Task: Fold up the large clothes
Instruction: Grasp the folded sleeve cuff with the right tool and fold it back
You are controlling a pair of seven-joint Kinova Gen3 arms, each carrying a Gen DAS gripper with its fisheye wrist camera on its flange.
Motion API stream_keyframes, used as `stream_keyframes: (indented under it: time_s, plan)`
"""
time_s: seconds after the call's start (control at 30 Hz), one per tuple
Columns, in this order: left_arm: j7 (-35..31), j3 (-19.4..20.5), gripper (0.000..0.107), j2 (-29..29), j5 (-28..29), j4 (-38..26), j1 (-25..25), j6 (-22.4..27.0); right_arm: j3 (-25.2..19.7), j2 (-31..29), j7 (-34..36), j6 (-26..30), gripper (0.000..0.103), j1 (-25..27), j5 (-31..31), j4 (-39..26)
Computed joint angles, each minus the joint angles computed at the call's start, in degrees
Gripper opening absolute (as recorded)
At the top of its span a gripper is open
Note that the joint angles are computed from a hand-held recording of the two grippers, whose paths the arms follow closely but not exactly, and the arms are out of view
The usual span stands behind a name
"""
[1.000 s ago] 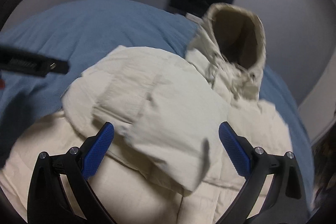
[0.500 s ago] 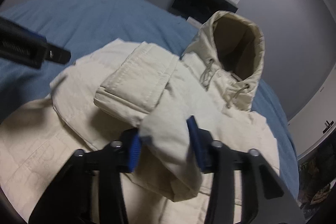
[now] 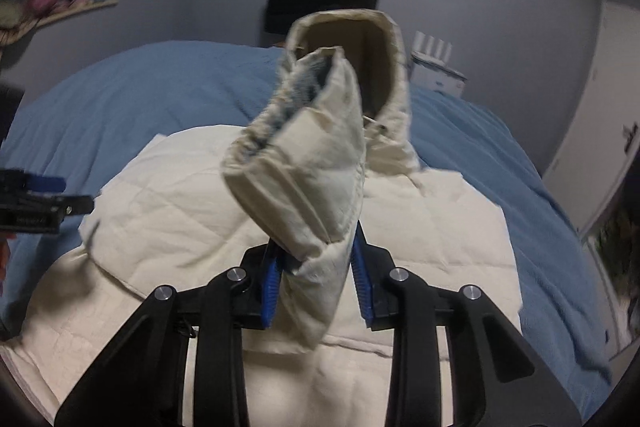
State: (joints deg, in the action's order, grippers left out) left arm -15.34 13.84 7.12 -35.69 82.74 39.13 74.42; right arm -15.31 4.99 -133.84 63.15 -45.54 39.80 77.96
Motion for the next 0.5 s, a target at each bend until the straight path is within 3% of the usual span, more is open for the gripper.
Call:
stream_keyframes:
  time_s: [0.5]
  plan:
    - [-4.47,-1.15,0.076,3.73,-0.33,-2.77,2.6,1.9,2.49,-1.54,0.09,-2.07,0.029,10.0,-14.24,5.65]
